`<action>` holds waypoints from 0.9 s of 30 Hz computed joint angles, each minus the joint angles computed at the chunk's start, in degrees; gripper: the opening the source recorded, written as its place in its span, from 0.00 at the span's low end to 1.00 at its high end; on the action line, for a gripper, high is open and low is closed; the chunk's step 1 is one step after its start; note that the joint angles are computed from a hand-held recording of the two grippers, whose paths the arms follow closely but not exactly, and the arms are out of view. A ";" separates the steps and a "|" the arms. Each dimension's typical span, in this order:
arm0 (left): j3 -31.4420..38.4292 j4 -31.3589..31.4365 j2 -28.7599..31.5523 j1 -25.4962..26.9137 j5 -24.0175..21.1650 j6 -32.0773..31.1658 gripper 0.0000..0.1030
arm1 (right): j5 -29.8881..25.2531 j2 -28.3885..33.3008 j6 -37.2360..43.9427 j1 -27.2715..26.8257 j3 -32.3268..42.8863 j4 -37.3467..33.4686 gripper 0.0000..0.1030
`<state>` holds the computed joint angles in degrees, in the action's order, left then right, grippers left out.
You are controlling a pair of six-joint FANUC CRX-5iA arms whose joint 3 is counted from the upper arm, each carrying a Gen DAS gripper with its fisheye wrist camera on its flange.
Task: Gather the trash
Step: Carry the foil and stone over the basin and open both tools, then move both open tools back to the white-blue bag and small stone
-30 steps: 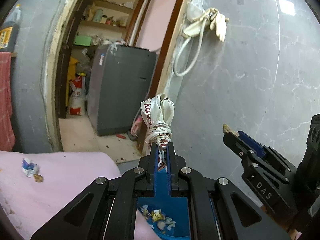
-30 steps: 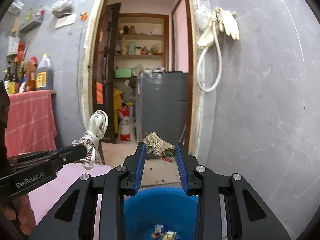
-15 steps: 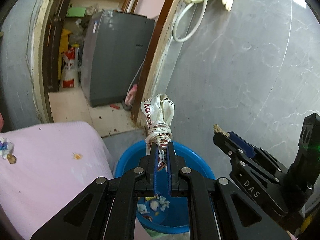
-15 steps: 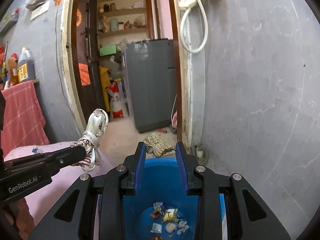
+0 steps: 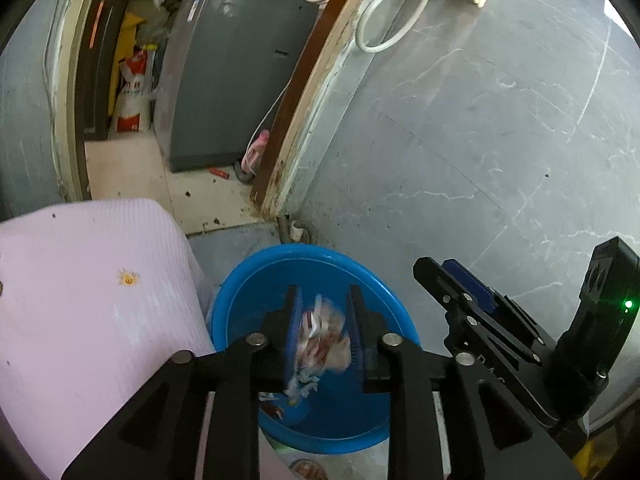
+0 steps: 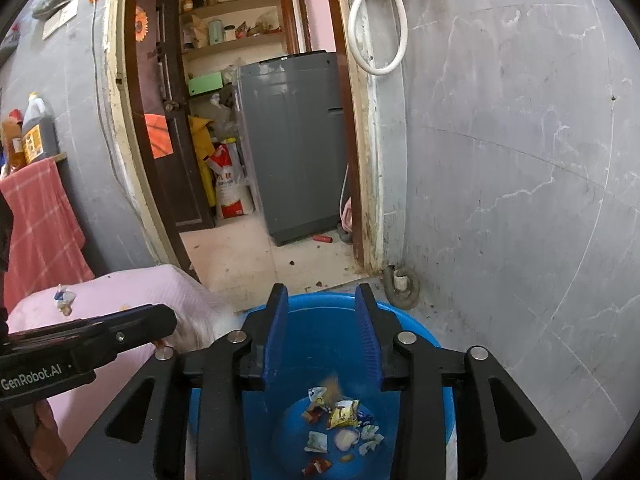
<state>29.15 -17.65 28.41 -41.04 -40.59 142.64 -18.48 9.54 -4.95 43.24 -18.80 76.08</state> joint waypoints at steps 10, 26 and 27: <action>-1.19 -4.89 -2.90 -0.67 -0.59 6.22 0.43 | 0.86 -0.36 -3.07 -0.45 -0.05 3.41 0.47; -0.75 -26.86 -8.34 -6.06 -14.35 25.09 0.93 | 5.62 -2.64 -28.79 -6.31 -1.09 32.85 0.86; -0.56 -27.58 -8.40 -6.34 -15.36 25.28 0.93 | 5.91 -2.68 -30.37 -6.63 -0.92 34.61 0.88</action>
